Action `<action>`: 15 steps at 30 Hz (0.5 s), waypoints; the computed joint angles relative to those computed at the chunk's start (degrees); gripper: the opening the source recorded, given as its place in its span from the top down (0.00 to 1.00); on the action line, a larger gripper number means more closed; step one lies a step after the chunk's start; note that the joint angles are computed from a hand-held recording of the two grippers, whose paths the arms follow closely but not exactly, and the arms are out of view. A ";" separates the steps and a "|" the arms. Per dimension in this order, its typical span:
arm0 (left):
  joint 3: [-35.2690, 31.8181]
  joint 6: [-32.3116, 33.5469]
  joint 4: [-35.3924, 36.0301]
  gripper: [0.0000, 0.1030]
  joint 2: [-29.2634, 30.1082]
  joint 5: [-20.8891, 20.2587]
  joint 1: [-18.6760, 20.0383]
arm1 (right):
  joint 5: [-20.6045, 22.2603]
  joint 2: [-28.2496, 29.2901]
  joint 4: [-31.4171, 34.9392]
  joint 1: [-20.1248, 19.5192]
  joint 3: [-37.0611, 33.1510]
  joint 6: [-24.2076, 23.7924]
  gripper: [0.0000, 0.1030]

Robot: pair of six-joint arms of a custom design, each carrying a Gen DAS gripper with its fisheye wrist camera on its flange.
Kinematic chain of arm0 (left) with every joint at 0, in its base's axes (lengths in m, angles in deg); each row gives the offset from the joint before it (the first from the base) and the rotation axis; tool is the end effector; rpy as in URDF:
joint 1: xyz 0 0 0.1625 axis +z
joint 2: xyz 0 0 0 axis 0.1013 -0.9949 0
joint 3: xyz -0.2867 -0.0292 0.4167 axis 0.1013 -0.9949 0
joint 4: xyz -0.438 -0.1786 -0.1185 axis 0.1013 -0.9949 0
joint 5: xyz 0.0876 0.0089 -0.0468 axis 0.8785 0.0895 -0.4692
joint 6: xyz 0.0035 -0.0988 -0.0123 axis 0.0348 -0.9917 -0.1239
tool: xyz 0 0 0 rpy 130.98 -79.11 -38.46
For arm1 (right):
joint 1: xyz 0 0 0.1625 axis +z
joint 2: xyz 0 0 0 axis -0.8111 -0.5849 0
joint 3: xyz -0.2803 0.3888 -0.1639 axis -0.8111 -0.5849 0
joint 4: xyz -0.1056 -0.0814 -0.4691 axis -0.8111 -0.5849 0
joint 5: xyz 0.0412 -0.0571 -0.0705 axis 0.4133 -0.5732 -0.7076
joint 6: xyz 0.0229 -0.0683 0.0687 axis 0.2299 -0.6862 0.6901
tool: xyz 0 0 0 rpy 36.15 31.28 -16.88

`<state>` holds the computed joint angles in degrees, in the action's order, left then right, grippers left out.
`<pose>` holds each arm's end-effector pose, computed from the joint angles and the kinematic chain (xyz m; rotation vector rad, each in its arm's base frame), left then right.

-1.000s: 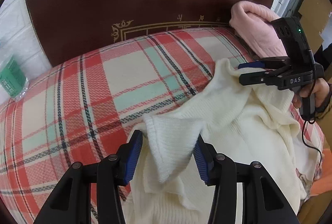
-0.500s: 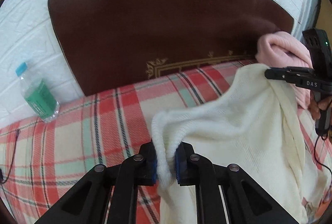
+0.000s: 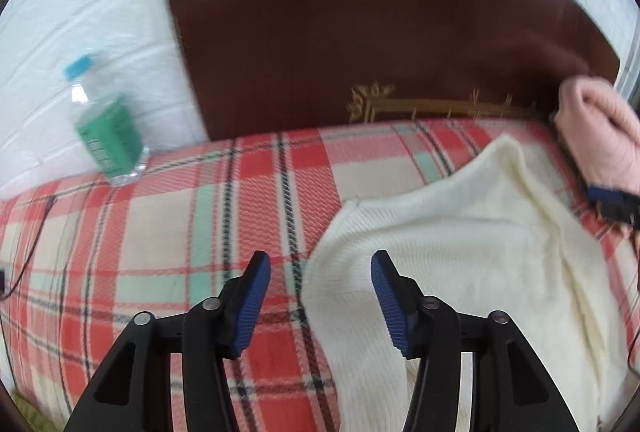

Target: Fold clothes

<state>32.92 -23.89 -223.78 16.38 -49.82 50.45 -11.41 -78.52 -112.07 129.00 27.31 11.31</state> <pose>-0.2259 -0.7121 0.0364 0.4025 2.3253 -0.7815 -0.0675 -0.7629 0.2620 0.7744 -2.7280 0.6265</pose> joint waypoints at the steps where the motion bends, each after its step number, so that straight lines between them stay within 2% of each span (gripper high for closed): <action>1: 1.60 -0.31 -2.00 0.40 -0.91 -0.92 -0.49 | 0.43 -1.73 -0.49 -0.45 2.21 -1.24 0.22; 4: 6.51 -0.23 -6.53 0.32 -3.27 -6.38 -2.08 | 2.19 -7.23 -1.91 -2.14 9.39 -4.23 0.22; 7: 10.78 0.26 -6.74 0.25 -4.51 -13.24 -4.22 | 4.06 -13.07 -2.32 -4.86 16.71 -6.85 0.22; 11: 15.03 0.40 -5.57 0.25 -3.63 -22.59 -7.25 | 0.55 -17.90 -6.97 -7.51 24.51 -8.18 0.21; 15: 17.47 -0.25 -6.96 0.25 -1.30 -27.89 -9.98 | -2.26 -21.83 -11.74 -10.14 30.81 -10.31 0.21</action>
<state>50.40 -24.15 -230.74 15.08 -77.71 40.48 -13.67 -100.34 -123.81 118.86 58.11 1.00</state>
